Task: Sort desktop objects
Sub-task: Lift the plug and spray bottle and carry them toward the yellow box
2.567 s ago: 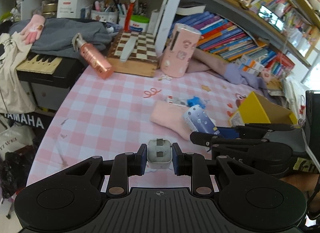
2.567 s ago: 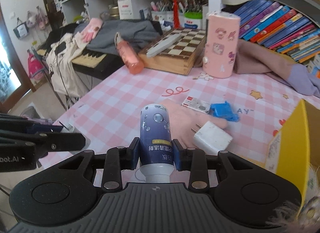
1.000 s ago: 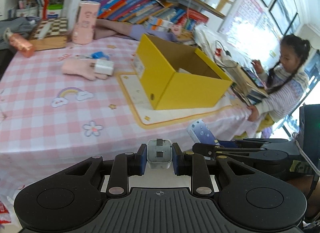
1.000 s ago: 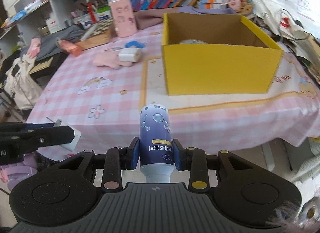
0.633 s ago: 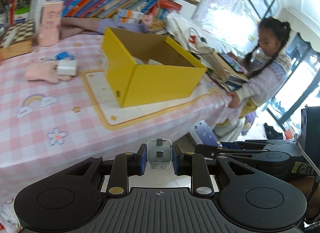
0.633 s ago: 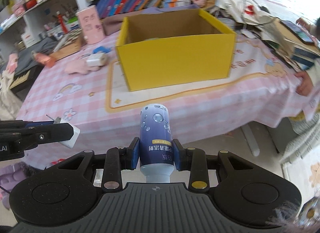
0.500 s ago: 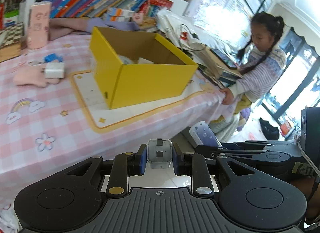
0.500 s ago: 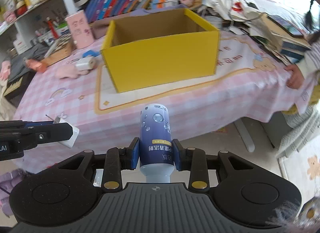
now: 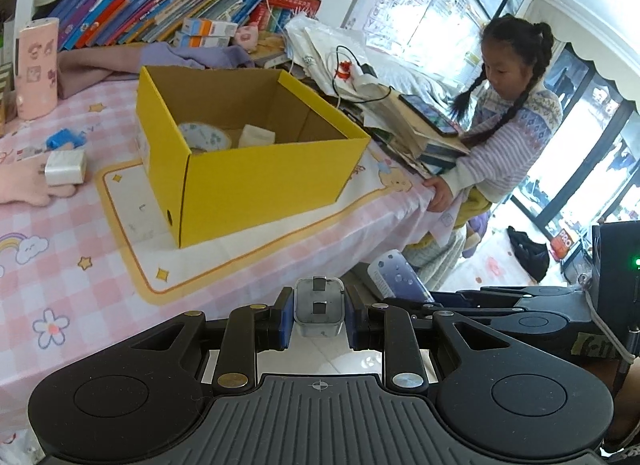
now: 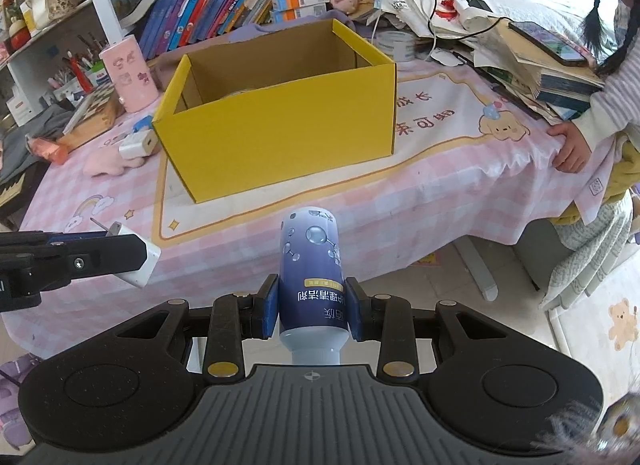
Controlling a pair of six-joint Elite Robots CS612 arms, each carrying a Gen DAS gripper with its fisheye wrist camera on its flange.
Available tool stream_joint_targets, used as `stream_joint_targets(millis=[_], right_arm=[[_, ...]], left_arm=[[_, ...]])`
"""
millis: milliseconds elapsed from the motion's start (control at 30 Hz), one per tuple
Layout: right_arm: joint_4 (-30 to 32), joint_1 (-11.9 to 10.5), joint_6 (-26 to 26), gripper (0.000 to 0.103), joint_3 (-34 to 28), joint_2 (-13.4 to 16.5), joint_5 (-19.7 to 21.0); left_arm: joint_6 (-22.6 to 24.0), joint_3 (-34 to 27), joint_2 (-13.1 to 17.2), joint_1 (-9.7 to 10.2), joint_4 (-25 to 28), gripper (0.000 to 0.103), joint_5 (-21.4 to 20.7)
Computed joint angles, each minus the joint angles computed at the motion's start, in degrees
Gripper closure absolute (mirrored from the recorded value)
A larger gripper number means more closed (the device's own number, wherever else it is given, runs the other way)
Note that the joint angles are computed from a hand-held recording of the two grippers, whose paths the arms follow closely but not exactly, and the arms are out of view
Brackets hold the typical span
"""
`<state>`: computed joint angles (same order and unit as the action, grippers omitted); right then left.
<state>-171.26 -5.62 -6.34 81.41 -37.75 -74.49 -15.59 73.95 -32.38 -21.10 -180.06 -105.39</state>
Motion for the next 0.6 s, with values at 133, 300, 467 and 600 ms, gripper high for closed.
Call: stream_joint_targets(millis=[133, 300, 467, 600], right_arm=[[1.4, -0.2, -0.8, 0.072, -1.9, 0.8, 0.6], [2.9, -0.5, -2.3, 0.072, -4.3, 1.8, 1.3], [2.3, -0.9, -2.8, 0.072, -6.8, 3.0, 2.9], [1.7, -1.4, -2.1, 0.072, -10.0, 4.2, 5.4]], left_arm=[[-0.8, -1.7, 0.7, -0.07, 0.7, 0.079, 0.6], [-1.4, -4.5, 1.9, -0.22, 1.8, 0.079, 1.1], [-1.3, -8.1, 3.3, -0.35, 2.2, 0.079, 1.7], [-0.9, -11.3, 4.6, -0.45, 2.0, 0.079, 3.3]])
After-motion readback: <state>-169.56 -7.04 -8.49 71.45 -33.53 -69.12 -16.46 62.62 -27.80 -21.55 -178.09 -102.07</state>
